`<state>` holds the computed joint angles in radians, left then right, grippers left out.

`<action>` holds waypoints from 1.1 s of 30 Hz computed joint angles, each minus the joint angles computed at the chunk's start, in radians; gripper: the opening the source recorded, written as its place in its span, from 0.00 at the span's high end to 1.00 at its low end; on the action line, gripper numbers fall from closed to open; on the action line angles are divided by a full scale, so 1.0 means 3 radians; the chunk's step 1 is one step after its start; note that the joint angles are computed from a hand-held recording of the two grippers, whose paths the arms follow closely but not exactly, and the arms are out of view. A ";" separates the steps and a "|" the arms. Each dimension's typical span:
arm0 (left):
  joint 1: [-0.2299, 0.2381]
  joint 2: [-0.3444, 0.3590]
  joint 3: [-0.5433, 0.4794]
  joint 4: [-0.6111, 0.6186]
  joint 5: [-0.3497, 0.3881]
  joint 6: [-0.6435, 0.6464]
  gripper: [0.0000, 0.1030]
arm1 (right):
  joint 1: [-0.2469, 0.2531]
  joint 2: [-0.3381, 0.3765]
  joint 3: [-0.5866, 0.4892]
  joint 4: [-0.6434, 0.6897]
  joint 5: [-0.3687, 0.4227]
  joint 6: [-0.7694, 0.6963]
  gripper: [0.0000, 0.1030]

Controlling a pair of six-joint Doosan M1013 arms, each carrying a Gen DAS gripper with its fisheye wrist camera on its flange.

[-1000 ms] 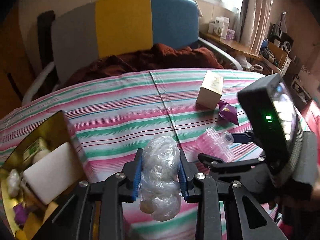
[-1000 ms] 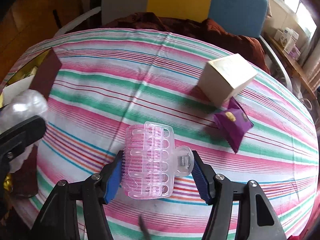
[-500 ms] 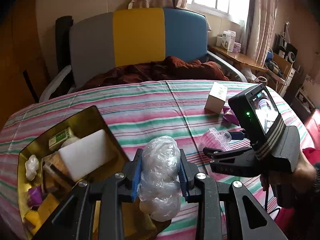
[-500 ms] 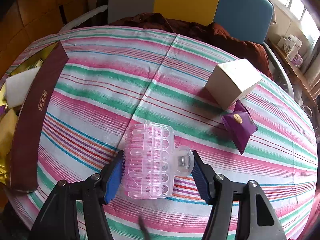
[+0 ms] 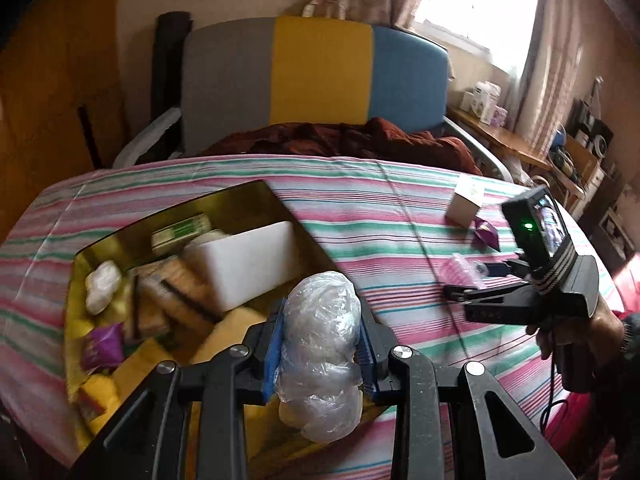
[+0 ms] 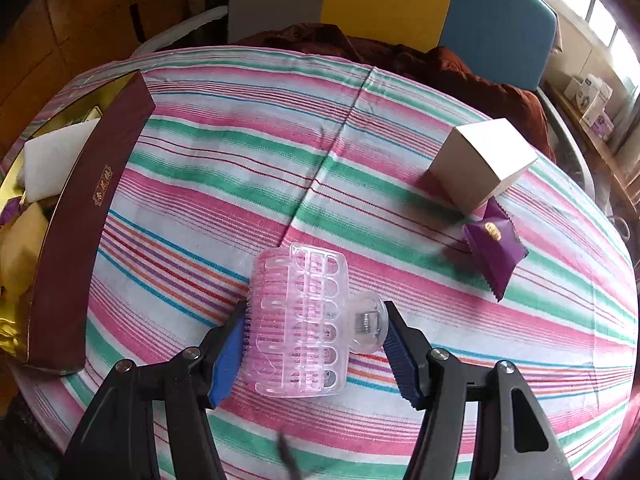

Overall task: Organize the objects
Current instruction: 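Carry the cotton bag and pink roller over the gold tray, then open both grippers to drop the cotton bag and roller into the tray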

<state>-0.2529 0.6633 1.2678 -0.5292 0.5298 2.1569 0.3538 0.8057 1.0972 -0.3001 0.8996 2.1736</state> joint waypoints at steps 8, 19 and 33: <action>0.0311 -0.0081 0.0120 -0.0317 -0.0016 -0.0075 0.68 | 0.0056 -0.0085 0.0047 0.0324 -0.0213 -0.0169 0.38; 0.0478 -0.0097 0.0257 -0.0983 0.0226 0.0201 0.68 | 0.0301 -0.0182 0.0045 0.0544 -0.0924 -0.0521 0.38; 0.0427 -0.0080 0.0282 -0.0857 0.0155 0.0160 0.48 | 0.0403 -0.0005 -0.0208 0.0469 -0.0703 -0.0388 0.28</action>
<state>-0.1248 0.6392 1.3526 -0.7864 0.5764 2.2048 0.4747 0.8042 1.0347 -0.1593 0.6886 2.0574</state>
